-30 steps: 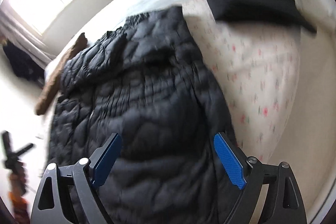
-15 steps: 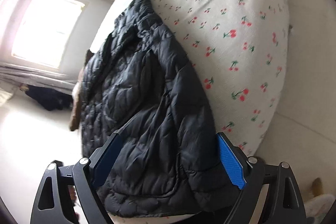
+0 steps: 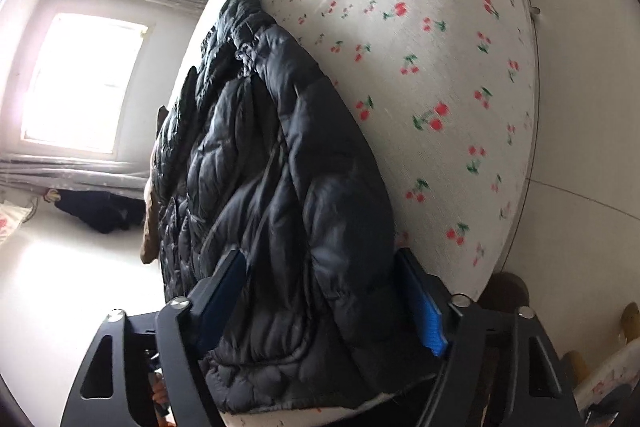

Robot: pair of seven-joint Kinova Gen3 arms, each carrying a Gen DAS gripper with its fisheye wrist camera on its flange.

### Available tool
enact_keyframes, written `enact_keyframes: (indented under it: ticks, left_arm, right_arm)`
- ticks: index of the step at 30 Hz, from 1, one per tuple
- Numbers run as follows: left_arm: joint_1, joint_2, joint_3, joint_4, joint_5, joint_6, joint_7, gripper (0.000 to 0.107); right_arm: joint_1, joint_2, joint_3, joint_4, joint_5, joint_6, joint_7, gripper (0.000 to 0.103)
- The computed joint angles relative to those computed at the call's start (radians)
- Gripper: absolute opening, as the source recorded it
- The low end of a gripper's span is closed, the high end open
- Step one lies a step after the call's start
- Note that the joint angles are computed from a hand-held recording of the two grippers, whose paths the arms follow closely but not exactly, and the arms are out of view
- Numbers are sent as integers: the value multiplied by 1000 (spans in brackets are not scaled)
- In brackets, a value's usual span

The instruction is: Fold large clothes

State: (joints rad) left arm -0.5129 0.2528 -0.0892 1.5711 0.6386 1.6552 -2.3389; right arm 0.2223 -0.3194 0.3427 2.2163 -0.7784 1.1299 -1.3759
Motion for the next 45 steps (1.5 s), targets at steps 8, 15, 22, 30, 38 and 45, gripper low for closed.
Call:
enact_keyframes:
  ticks: [8, 15, 22, 30, 38, 45]
  left_arm:
    - [94, -74, 7, -89, -132, -155, 96, 76]
    - [139, 105, 86, -358, -55, -153, 164, 76]
    - [235, 302, 167, -606, -159, -173, 237, 76]
    - [202, 401, 227, -685, -145, -130, 225, 9]
    - [60, 278, 278, -496, 9, -170, -76, 3]
    - [81, 205, 187, -405, -37, -141, -245, 3]
  right_arm:
    - [90, -100, -254, -172, 273, 33, -266, 70]
    - [-100, -83, -312, -329, 350, 7, -421, 71]
    - [-283, 76, -440, -468, 391, -41, -481, 71]
    - [-461, 429, -476, -728, 422, -112, -422, 71]
    - [-453, 585, -498, -815, 308, -178, -360, 71]
    - [-400, 615, -520, -804, 194, -213, -308, 71]
